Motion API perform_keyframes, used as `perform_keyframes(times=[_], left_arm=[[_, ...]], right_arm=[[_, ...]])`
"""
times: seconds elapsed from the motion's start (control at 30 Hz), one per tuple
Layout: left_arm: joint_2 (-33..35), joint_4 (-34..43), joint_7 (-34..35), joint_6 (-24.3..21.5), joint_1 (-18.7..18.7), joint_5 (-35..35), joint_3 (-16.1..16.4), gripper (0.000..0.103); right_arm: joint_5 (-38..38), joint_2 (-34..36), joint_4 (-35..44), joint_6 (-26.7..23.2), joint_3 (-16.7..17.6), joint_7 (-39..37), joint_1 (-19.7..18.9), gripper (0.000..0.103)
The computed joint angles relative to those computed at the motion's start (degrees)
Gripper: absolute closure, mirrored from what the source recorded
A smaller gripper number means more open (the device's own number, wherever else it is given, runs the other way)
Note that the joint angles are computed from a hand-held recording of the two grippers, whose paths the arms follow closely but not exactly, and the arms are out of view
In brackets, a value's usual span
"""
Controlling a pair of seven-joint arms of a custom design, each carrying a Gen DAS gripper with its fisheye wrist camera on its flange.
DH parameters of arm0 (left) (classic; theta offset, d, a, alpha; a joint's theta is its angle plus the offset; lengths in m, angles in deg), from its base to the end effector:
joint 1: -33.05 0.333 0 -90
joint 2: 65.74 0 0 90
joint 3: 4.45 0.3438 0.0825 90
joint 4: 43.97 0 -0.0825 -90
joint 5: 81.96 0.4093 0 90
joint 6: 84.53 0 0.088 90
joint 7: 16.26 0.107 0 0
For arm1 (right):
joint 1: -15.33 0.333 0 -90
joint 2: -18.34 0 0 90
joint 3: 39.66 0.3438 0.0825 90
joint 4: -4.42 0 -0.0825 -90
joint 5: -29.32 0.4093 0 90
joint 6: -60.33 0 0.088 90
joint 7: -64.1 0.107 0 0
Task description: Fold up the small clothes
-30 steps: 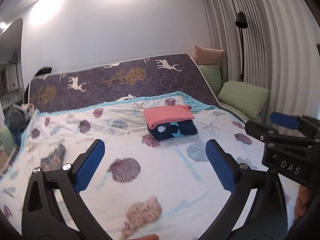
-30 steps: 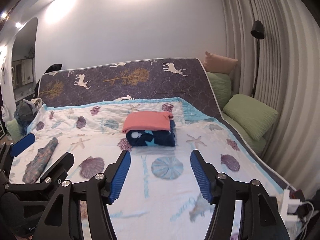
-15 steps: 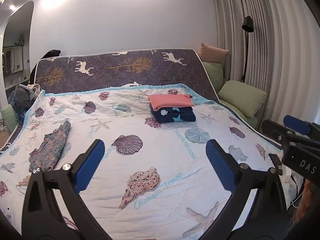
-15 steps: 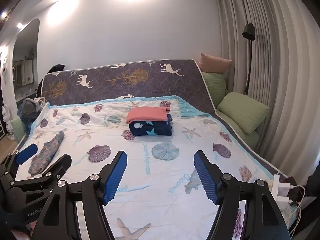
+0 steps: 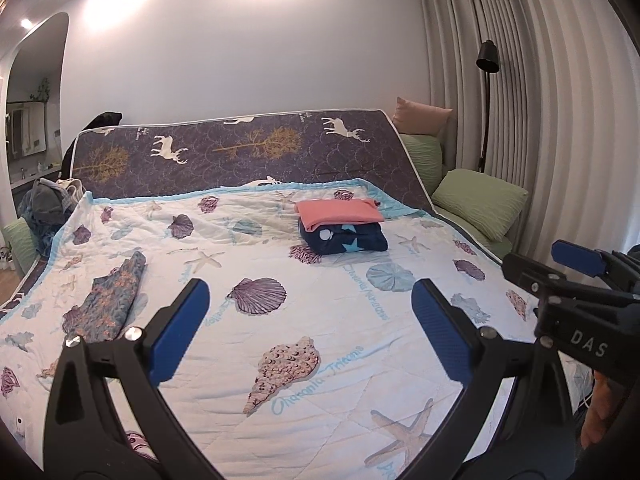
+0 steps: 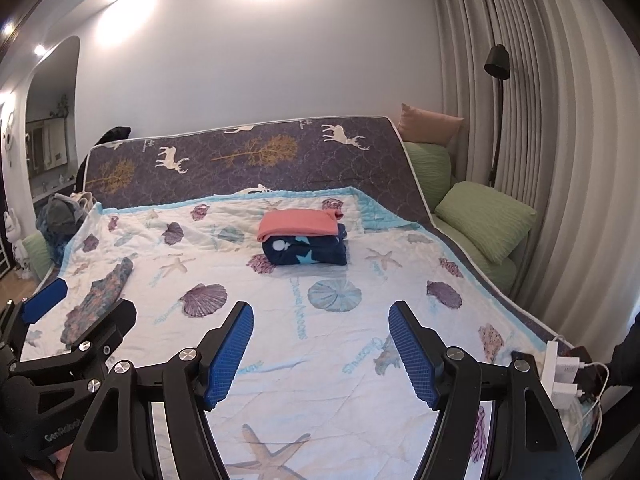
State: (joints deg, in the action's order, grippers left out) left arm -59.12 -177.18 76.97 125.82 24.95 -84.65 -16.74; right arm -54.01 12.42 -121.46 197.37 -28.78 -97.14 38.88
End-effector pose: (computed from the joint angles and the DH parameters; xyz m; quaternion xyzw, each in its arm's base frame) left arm 0.5456 -0.1923 0.4540 -0.4724 0.6654 -0.4719 0.3337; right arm 0.4670 0.3127 0.4797 -0.5112 0.6705 -0.4239 0.3307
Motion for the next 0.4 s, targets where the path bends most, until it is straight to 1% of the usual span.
perform_keyframes(times=[0.07,0.23,0.4], left_arm=[[-0.3,-0.4,-0.8,0.1,0.3,1.3,-0.1,0.002],[-0.7,-1.0,0.5,0.7,-0.2,-0.1,0.1,0.002],[-1.0,-1.2,-0.4,0.4,0.1,0.8,0.2,0.002]], right_arm=[[0.3,0.1,0.2,0.0,0.1,-0.2,0.1,0.031],[0.6,0.4,0.3,0.0,0.1,-0.4,0.3,0.031],[0.6,0.3,0.3,0.1,0.1,-0.3,0.5,0.030]])
